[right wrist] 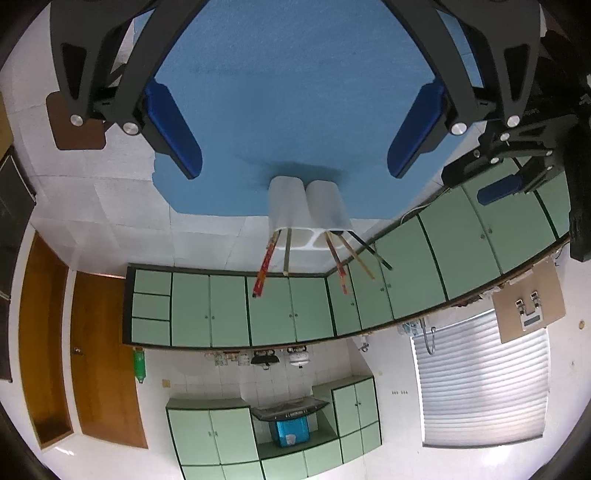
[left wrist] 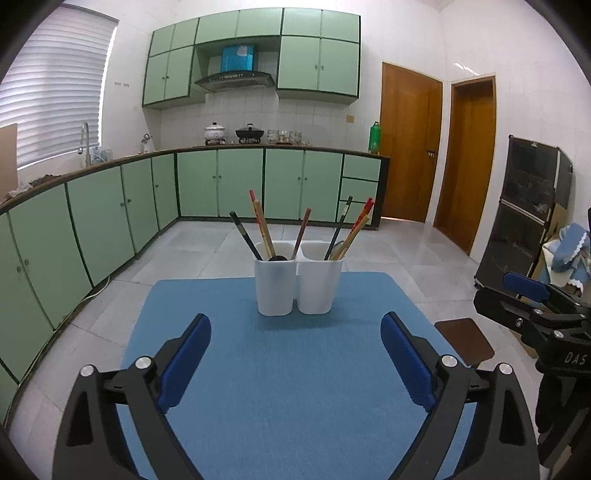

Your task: Organize utensils

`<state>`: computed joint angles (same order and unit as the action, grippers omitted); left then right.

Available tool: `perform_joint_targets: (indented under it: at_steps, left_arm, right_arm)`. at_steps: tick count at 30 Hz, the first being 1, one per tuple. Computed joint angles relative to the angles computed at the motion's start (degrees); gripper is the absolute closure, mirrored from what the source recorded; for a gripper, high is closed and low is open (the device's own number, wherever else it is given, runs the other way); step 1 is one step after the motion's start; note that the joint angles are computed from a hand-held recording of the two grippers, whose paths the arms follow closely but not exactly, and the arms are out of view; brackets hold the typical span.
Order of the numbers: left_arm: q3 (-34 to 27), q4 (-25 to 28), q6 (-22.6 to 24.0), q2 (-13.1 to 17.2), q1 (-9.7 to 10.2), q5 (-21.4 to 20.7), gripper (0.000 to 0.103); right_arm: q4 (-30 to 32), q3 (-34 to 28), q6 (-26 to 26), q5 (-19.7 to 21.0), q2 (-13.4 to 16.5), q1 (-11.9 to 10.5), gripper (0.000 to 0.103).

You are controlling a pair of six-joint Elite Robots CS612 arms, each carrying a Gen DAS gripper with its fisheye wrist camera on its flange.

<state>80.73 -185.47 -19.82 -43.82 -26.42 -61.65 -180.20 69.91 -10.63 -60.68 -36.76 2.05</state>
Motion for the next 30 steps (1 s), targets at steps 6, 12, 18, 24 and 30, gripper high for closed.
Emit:
perform_joint_targets:
  at_steps: [6,12,18,24,30]
  left_arm:
    - [1.96,-2.94,0.74,-1.44,-0.87,1.87,0.008]
    - [3.72,-5.6,2.28,-2.34,-1.75,4.35,0.006]
    - [4.92,-7.18,2.31,-2.97,-2.08,5.01,0.006]
    - [5.6,-8.53,2.49,-3.3,-2.28,5.26,0.006]
    - [5.99,-9.18,2.54,-3.5,-2.46,5.58,0.006]
  right_arm:
    - [-3.24,2.96,-0.69,0.59,-1.94,-0.16,0.005]
    - [-5.62,4.62,-1.47,0.61,-3.05,-0.13,0.005]
    - [-6.96,6.28,-2.09,0.71,-4.01,-0.14,0.005]
    - [-7.42,7.3,-2.85,0.53,-4.64,0.09,0.005]
    - [-8.26,7.9,-3.05,0.43,-4.94,0.19,0.005]
